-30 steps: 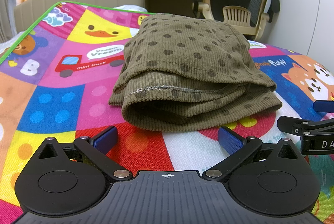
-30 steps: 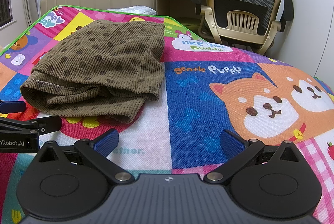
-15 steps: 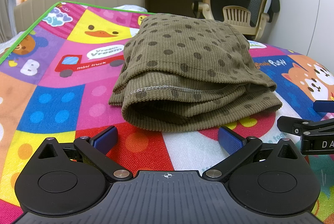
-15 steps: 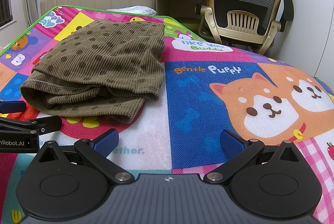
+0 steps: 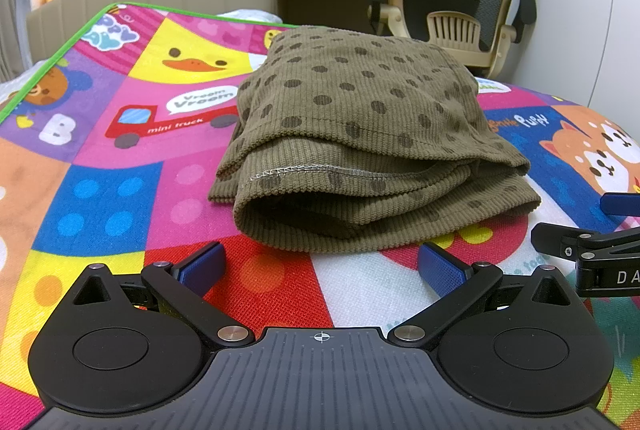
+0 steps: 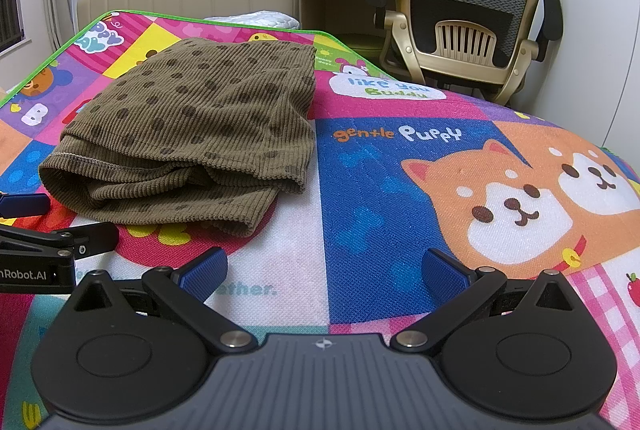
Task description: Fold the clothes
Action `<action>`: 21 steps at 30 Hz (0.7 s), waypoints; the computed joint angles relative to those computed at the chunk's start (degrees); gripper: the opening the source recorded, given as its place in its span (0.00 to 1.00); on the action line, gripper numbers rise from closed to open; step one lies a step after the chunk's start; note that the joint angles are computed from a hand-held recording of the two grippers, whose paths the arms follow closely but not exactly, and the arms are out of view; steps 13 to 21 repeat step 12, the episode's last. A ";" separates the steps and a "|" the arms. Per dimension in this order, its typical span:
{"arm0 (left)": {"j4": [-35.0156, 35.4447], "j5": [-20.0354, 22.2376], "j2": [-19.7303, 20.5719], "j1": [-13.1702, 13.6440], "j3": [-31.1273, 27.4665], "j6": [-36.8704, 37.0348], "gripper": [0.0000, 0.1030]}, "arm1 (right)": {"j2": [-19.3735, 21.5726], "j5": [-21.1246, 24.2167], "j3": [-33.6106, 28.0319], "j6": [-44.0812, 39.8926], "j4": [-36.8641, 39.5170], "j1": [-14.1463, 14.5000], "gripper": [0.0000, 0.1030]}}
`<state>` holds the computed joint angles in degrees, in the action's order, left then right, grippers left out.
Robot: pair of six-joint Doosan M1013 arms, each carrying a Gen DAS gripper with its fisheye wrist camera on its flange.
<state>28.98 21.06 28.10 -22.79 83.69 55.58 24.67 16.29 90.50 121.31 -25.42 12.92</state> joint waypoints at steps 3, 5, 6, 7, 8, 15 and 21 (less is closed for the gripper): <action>-0.16 -0.04 -0.02 0.02 0.02 0.10 1.00 | 0.00 0.00 0.00 0.00 0.00 0.00 1.00; 0.07 0.05 -0.02 -0.03 0.02 -0.05 1.00 | 0.00 0.00 0.00 0.00 0.00 0.00 1.00; 0.05 0.02 -0.03 -0.02 0.03 -0.04 1.00 | 0.00 0.00 0.00 0.06 -0.04 0.01 1.00; 0.01 -0.01 -0.04 -0.01 0.05 -0.02 1.00 | 0.00 0.00 0.00 0.06 -0.04 0.01 1.00; -0.02 -0.04 -0.05 0.00 0.07 0.00 1.00 | 0.00 -0.01 0.00 0.12 -0.09 0.02 1.00; -0.14 -0.15 -0.09 0.04 0.14 0.07 1.00 | -0.01 -0.03 0.02 0.02 0.00 -0.01 1.00; -0.14 -0.15 -0.09 0.04 0.14 0.07 1.00 | -0.01 -0.03 0.02 0.02 0.00 -0.01 1.00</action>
